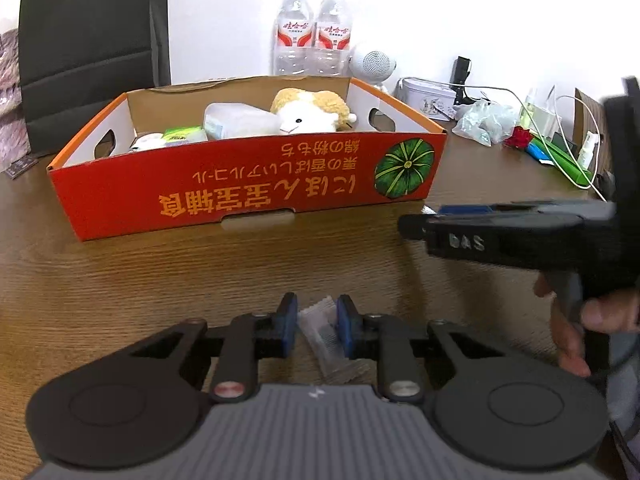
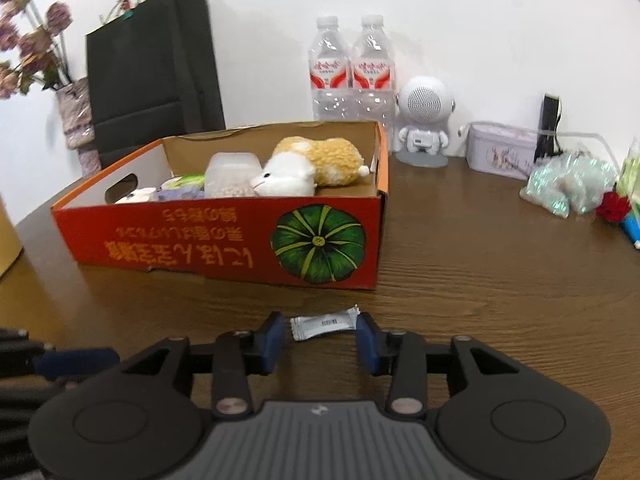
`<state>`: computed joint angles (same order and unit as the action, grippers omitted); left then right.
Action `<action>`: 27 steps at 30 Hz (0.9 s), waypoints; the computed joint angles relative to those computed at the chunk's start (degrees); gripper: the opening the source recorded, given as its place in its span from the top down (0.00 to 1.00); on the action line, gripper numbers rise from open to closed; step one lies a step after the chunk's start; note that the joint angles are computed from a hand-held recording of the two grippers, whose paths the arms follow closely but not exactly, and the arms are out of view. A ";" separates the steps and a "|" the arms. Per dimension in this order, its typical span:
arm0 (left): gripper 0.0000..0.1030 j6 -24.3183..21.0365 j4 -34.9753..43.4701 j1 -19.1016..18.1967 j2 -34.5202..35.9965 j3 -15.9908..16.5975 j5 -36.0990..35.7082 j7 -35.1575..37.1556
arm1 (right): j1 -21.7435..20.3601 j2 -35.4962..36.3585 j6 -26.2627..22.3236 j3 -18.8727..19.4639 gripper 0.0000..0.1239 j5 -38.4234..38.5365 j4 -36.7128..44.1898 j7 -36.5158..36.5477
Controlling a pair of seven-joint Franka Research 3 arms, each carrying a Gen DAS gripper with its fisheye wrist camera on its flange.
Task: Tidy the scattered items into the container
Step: 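Lift sachet and wrapper off the table and carry them toward the box, then lower sachet and wrapper into the cardboard box and open both tools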
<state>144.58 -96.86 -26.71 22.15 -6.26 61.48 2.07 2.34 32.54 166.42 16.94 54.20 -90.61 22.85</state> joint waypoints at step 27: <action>0.80 -17.28 -17.93 -2.18 -18.72 -10.27 11.69 -21.17 | -9.25 -37.92 -18.92 1.22 0.93 40.05 -38.82 -35.65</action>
<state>127.31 -114.79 -28.89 3.44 -16.53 73.17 -19.10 -6.92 -5.38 147.50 18.16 94.25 -129.43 -12.80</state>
